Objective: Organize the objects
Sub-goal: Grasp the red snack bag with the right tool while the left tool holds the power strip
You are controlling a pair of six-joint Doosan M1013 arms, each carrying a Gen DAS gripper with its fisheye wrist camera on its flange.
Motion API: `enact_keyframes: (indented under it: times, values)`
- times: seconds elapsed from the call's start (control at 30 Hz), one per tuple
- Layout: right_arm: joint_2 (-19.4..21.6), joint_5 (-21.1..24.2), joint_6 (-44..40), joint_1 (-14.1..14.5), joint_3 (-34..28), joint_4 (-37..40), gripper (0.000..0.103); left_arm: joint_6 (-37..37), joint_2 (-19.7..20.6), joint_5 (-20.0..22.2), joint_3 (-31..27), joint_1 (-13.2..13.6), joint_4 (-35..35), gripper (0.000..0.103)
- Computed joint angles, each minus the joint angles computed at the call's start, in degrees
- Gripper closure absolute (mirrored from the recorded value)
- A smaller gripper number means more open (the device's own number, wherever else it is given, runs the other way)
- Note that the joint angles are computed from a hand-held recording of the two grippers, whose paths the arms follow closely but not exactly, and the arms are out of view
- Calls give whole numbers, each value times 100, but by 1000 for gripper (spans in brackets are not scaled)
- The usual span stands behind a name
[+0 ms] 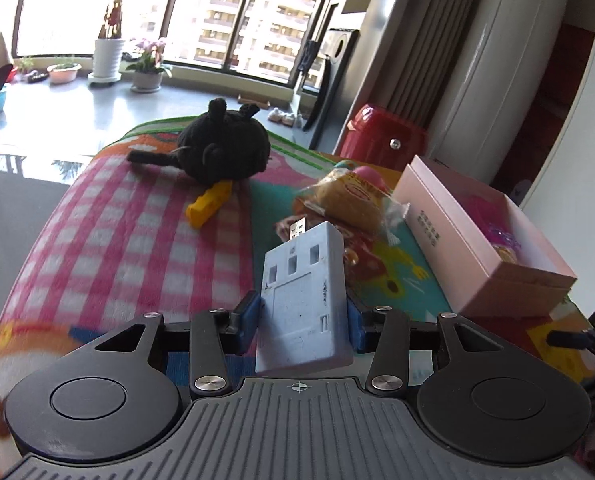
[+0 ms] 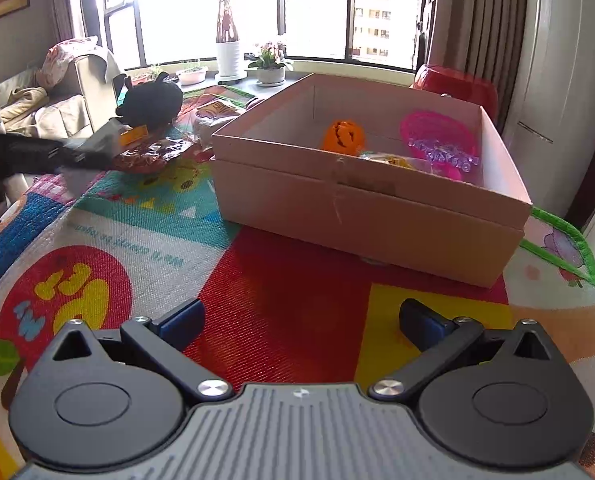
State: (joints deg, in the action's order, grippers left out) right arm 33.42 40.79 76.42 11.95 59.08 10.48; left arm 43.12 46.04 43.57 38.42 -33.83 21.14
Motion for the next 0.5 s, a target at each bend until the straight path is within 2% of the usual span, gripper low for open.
enact_keyframes:
  times: [0.13,0.2,0.3,0.47,0.5]
  values:
    - [30,114,-623,45,-169,885,0,-1217,-463,-293,848,-100,860,55]
    - [95,100,-934,160,-319,1065,0,-1699,-505,-201,931,-127,1347,55]
    - [341,228,-918,358,-751,1008,0,-2305,-544,-44,1045,-150,2026,55]
    - [1071,740,-144,651,-1991,353,0,-2893,-723,-565,1491,-89,2166,56]
    - [1260,865,18,703,-2315,135,0,-2999,-736,-599,1527,-94,2267,67]
